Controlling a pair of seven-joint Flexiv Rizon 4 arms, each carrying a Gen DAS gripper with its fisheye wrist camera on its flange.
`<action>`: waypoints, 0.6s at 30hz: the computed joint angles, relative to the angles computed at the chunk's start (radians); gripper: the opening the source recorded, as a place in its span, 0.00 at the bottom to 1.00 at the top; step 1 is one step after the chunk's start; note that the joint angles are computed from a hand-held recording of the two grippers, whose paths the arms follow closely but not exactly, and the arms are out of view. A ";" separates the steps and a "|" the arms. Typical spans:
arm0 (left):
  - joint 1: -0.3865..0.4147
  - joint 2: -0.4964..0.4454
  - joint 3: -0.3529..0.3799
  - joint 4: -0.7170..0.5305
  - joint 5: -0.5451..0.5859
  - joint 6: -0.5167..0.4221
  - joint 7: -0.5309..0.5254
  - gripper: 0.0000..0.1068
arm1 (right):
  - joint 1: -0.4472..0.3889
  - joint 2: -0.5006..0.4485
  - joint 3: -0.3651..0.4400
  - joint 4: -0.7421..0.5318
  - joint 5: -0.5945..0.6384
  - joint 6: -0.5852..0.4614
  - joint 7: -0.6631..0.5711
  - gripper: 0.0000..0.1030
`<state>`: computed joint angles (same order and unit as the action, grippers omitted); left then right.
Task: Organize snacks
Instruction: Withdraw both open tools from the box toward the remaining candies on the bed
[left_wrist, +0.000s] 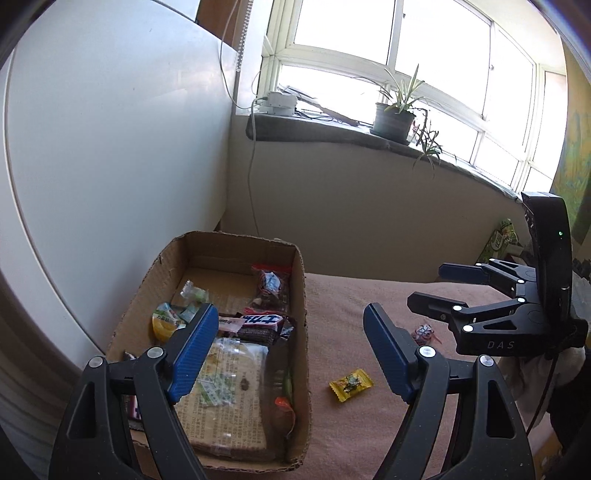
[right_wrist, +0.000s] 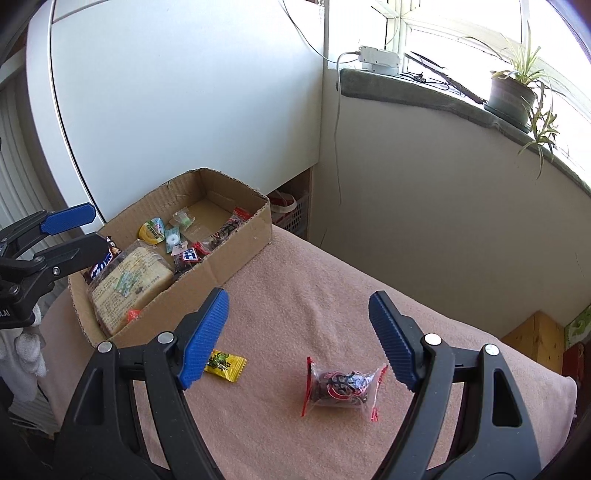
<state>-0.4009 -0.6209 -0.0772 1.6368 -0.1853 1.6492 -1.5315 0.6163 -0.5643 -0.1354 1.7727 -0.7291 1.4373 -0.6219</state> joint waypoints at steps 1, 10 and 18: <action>-0.004 -0.001 -0.006 0.000 0.003 0.002 0.002 0.76 | -0.001 0.007 -0.009 0.017 0.000 0.014 0.012 0.78; 0.023 -0.016 -0.139 0.028 0.000 -0.021 0.040 0.76 | -0.069 0.019 0.043 0.104 0.117 0.070 -0.007 0.78; -0.039 -0.071 -0.107 -0.026 -0.024 -0.117 0.026 0.56 | -0.079 0.009 0.073 0.132 0.195 0.085 -0.094 0.78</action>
<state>-0.4404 -0.6918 -0.1845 1.6112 -0.2093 1.5317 -1.5058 0.5375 -0.5554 -0.0627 1.9049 -0.5346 1.5220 -0.7164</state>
